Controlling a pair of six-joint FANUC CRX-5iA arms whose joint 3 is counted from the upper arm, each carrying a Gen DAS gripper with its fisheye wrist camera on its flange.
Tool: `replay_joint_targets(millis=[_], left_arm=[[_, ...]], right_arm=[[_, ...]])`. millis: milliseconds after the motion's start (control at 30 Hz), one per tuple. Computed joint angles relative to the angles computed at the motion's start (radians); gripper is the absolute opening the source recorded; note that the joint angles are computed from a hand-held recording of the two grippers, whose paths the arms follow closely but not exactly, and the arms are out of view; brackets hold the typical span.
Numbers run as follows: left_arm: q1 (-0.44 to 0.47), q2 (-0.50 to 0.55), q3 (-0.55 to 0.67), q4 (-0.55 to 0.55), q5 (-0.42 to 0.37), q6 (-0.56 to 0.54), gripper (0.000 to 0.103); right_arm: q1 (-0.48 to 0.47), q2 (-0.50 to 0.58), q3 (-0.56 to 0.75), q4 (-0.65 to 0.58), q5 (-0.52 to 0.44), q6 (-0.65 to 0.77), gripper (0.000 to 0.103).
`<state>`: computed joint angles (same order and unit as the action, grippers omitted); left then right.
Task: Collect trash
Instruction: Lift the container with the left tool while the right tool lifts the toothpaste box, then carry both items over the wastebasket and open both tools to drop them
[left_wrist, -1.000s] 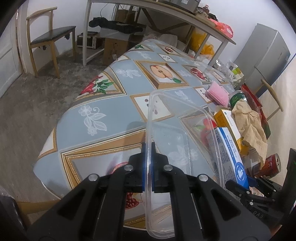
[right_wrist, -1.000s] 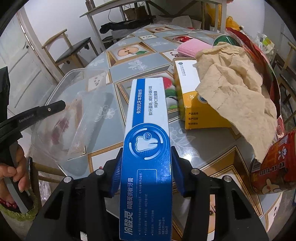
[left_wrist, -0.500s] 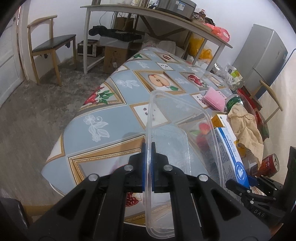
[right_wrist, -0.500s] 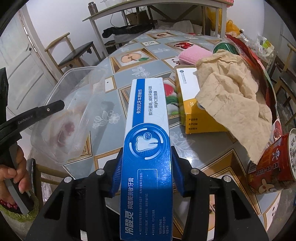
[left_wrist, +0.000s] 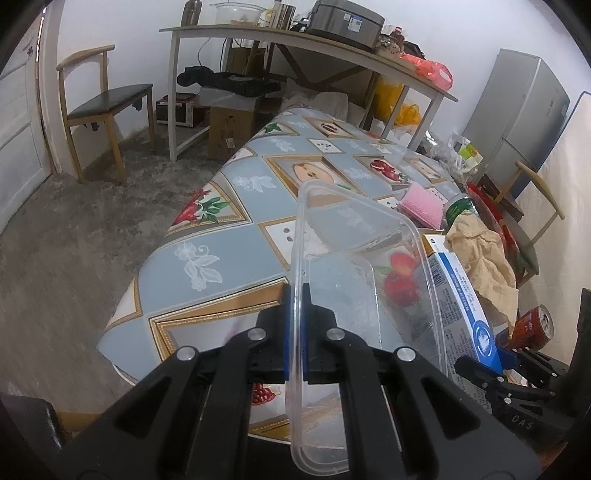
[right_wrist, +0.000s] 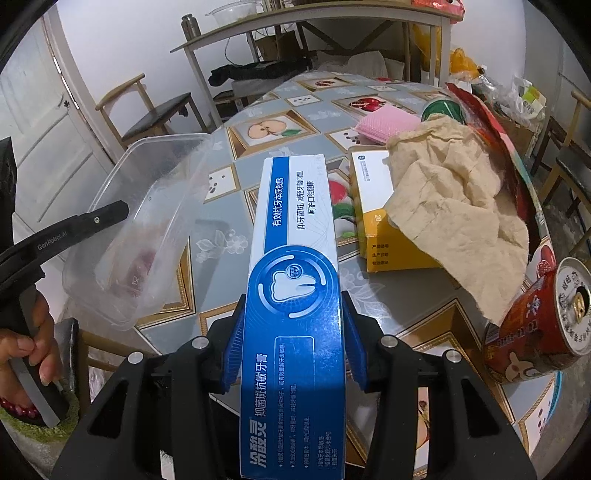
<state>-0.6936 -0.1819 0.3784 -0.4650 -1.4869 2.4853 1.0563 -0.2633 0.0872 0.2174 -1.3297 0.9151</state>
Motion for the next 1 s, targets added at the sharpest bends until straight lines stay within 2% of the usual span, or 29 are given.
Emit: replay_joint_targets(millis=[367, 600, 833, 1000], left_arm=[[-0.078, 0.029, 0.087, -0.079, -0.045, -0.006, 0.003], [-0.128, 0.073, 0.196, -0.112, -0.011, -0.064, 0.003], [-0.140, 0.190, 0.362, -0.035, 0.095, -0.214, 0.003], [-0.148, 0.328, 0.528, 0.071, 0.141, -0.341, 0.003]], right_arm=[[0.023, -0.057, -0.023, 0.038, 0.025, -0.032, 0.046], [0.079, -0.142, -0.053, 0.154, 0.033, -0.124, 0.046], [0.126, -0.270, -0.112, 0.292, 0.013, -0.285, 0.046], [0.209, -0.403, -0.198, 0.481, -0.089, -0.464, 0.046]])
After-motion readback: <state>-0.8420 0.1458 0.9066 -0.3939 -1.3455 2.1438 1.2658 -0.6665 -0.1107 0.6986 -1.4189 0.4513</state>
